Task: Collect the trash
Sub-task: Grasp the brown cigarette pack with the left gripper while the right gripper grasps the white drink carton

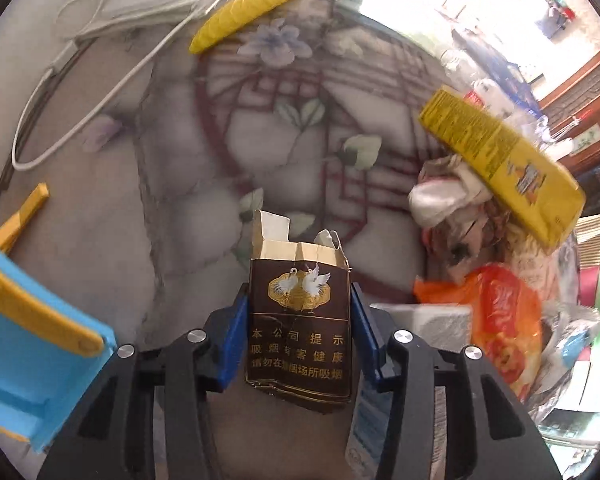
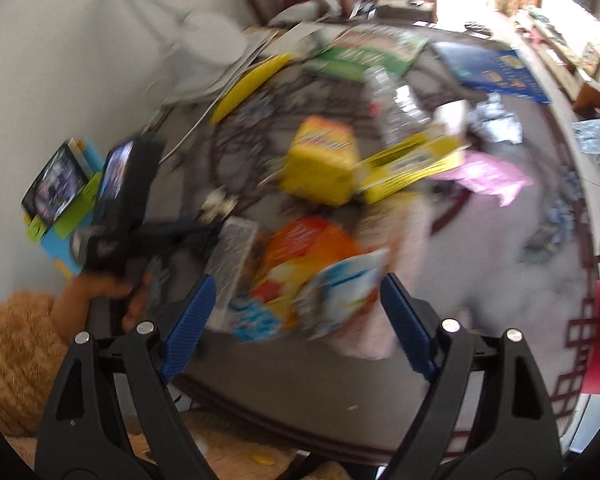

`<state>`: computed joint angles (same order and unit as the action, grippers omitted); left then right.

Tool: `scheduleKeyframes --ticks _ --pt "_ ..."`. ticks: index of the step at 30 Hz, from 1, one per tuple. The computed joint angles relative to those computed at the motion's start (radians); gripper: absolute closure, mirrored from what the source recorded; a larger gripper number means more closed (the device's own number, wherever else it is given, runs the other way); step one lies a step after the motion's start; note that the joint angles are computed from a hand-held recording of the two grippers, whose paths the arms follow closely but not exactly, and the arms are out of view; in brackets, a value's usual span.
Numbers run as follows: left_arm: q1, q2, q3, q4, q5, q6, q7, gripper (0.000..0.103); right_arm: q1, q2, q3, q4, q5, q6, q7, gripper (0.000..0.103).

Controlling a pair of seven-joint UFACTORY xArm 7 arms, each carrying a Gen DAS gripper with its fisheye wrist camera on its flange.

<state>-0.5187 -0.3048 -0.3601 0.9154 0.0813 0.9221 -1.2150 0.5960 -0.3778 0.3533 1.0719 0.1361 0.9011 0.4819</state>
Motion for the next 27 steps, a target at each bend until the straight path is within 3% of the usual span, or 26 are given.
scheduleKeyframes --ticks 6,12,18,22,27 --pt "0.049 -0.077 -0.016 0.015 0.115 0.025 -0.032 0.059 0.048 0.132 0.028 0.071 0.036 -0.017 -0.003 0.021" --pt "0.103 -0.149 -0.037 0.047 0.187 0.063 -0.029 0.059 0.08 0.302 0.037 0.18 -0.019 -0.017 0.048 0.043" --pt "0.127 -0.186 -0.053 0.048 0.187 0.062 -0.016 0.058 0.13 0.439 0.023 0.287 -0.134 0.071 0.131 0.056" --pt "0.128 -0.199 -0.058 0.034 0.167 0.057 -0.011 0.058 0.158 0.475 0.01 0.322 -0.187 0.106 0.155 0.058" --pt "0.131 -0.186 -0.067 0.038 0.159 0.043 -0.008 0.058 0.157 0.446 -0.005 0.291 -0.168 0.061 0.137 0.061"
